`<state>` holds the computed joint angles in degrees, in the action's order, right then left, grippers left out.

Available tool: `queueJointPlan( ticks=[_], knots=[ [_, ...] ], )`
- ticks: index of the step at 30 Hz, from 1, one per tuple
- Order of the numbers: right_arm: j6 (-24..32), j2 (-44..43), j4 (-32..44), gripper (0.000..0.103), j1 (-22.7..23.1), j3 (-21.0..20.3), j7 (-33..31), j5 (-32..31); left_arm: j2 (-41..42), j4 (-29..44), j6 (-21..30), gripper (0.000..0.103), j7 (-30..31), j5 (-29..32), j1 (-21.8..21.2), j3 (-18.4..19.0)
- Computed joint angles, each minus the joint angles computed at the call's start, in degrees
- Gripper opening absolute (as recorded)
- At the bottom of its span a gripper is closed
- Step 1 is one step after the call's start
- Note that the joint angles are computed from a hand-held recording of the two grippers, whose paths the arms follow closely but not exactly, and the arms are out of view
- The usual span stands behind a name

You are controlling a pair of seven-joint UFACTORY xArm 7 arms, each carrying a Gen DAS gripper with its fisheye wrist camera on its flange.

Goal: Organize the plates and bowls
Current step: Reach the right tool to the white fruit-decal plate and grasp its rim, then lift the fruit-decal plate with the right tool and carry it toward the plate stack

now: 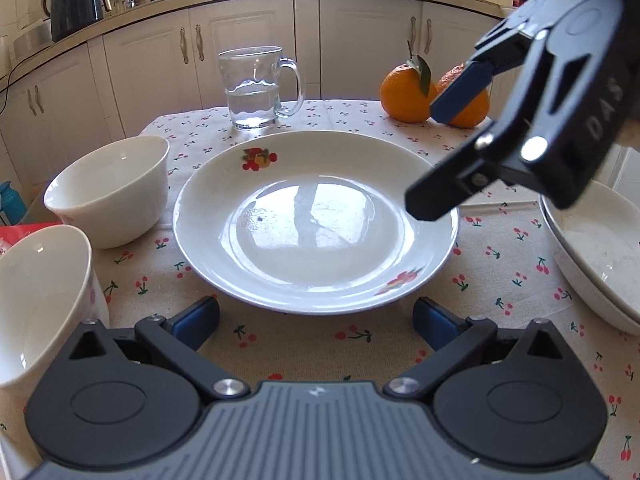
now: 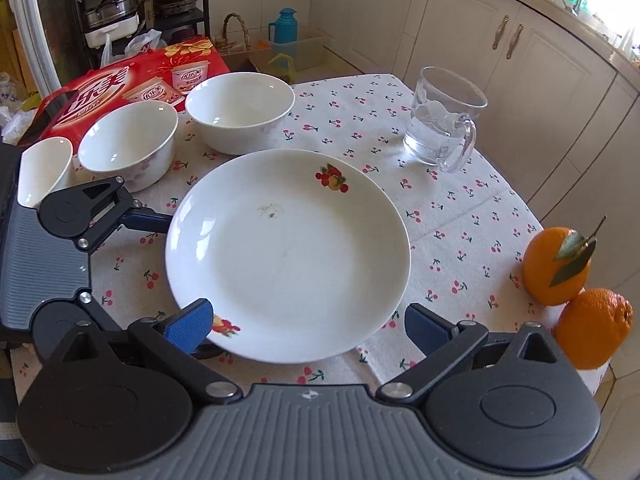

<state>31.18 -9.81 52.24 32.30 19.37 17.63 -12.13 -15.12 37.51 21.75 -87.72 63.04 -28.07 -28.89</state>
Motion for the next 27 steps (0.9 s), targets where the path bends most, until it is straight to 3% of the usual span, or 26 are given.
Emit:
queueJointPlan(
  ticks=[10, 17, 27],
  knots=[
    [-2.55, 10.49, 8.22, 0.102, -1.52, -4.19, -13.68, 8.85, -0.18, -0.03, -0.54, 0.094, -1.32, 2.0, 0.19, 0.15],
    [-1.46, 16.76, 13.65, 0.089, -3.48, -4.67, -22.05, 16.54, -0.52, -0.16, -0.79, 0.088, -2.08, 3.42, 0.53, -0.02],
    [5.12, 23.12, 21.01, 0.072, -6.2, -3.24, -34.41, 28.1, -0.12, 0.08, -1.39, 0.085, -2.35, 4.12, 0.52, 0.52]
  ],
)
